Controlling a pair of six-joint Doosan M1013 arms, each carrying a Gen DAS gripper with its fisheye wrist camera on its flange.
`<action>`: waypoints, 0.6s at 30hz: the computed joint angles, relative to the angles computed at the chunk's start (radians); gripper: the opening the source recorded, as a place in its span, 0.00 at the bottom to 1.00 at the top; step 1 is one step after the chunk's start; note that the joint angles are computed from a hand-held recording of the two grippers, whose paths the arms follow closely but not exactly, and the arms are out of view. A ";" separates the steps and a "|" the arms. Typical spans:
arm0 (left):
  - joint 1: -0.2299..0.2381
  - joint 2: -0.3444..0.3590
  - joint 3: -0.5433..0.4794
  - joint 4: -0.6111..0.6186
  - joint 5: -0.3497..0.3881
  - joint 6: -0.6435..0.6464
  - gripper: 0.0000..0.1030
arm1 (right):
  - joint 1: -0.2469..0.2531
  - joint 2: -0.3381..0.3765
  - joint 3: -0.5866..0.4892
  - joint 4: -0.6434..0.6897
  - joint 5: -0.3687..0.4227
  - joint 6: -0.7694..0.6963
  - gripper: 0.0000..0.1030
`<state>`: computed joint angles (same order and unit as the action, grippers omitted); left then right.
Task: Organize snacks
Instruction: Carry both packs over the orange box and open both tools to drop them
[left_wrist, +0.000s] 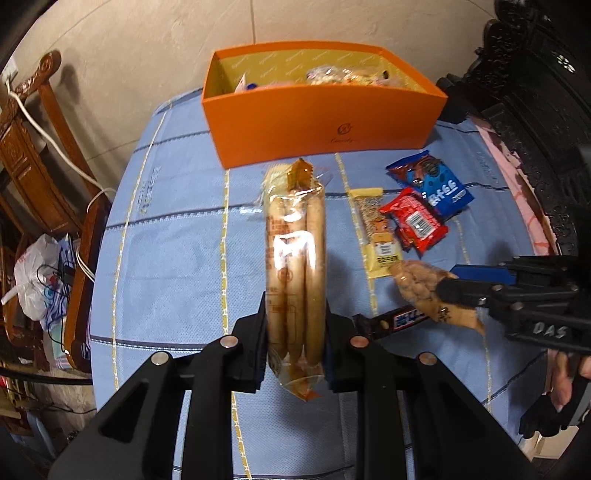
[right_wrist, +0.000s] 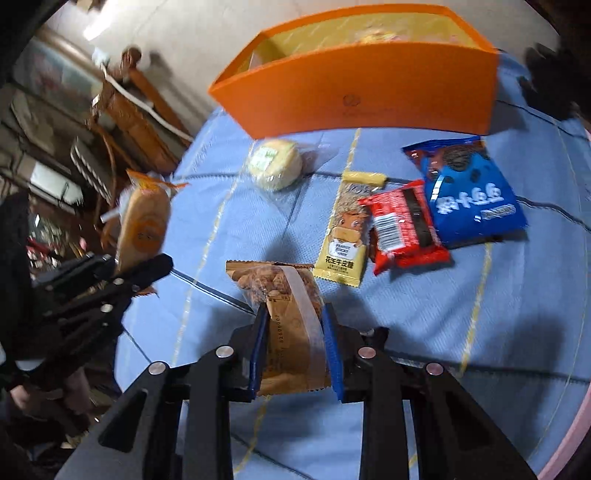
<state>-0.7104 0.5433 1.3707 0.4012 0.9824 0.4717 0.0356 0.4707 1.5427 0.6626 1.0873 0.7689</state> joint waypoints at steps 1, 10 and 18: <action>-0.002 -0.001 -0.003 0.004 0.000 0.002 0.22 | -0.009 -0.005 -0.004 0.016 0.002 -0.002 0.28; -0.007 0.009 -0.060 0.051 0.017 0.034 0.22 | -0.042 -0.039 -0.037 0.135 -0.033 -0.048 0.28; 0.038 0.035 -0.157 0.090 0.017 0.063 0.22 | -0.031 -0.004 -0.147 0.213 -0.092 -0.044 0.28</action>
